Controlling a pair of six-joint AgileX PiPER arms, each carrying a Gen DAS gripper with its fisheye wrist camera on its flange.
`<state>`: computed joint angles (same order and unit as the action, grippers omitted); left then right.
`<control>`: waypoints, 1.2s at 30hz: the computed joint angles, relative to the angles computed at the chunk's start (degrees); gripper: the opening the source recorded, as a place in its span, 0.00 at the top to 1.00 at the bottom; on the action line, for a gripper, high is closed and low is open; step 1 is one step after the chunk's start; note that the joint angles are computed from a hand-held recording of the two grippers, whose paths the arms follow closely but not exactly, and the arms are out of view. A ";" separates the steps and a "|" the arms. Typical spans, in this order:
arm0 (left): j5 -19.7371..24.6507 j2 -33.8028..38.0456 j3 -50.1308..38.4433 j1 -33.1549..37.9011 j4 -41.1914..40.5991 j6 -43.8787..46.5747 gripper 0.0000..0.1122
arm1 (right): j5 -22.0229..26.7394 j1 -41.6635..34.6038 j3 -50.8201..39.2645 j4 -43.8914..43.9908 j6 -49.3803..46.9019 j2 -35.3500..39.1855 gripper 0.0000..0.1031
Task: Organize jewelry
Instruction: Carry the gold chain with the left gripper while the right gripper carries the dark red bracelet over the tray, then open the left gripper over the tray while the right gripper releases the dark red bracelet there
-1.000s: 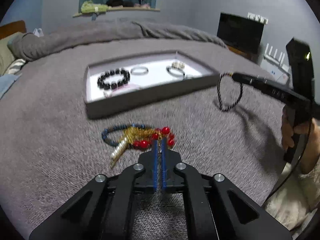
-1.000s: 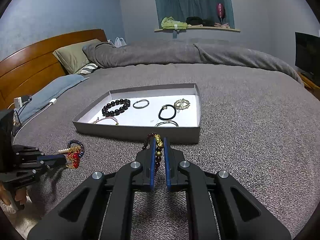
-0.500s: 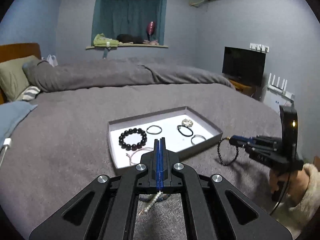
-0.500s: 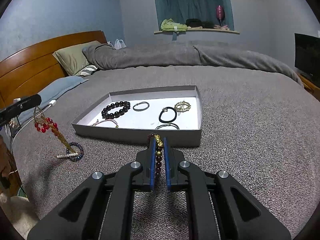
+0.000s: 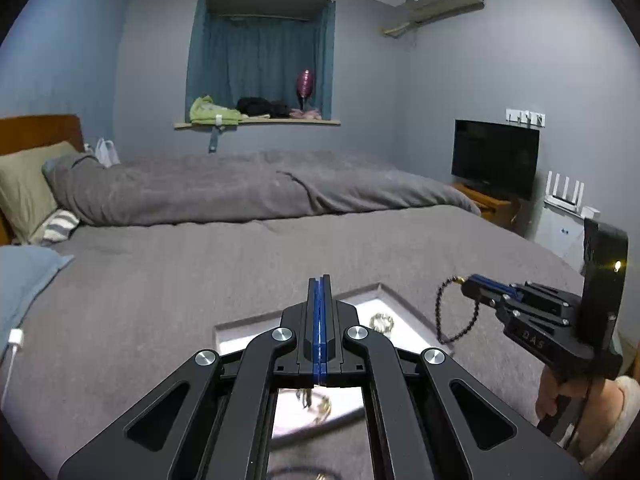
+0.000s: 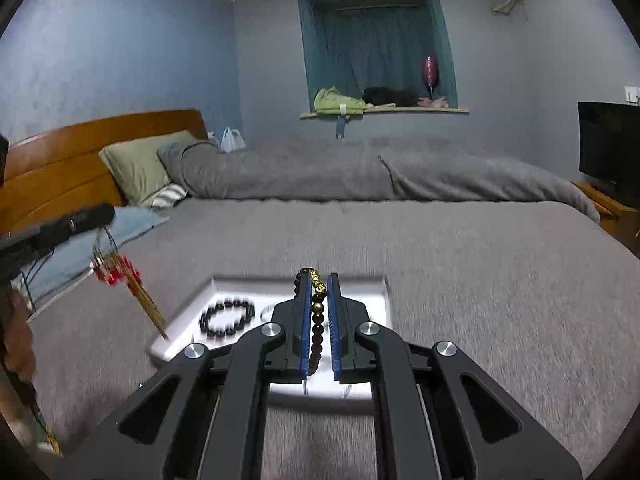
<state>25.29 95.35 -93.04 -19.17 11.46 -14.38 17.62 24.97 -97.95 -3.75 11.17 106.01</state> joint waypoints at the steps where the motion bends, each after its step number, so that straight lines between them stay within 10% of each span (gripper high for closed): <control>1: 0.05 1.25 -1.06 0.31 -2.12 1.63 0.99 | 0.41 -0.20 -2.44 -1.33 1.88 1.86 0.93; 13: 11.41 21.48 -21.46 5.13 -31.28 23.10 0.99 | 10.51 -4.93 -18.79 13.12 -6.10 16.72 0.92; 36: 26.64 32.23 -30.86 5.65 -29.95 20.29 0.99 | 21.47 -2.61 -23.55 -2.81 1.56 20.17 0.92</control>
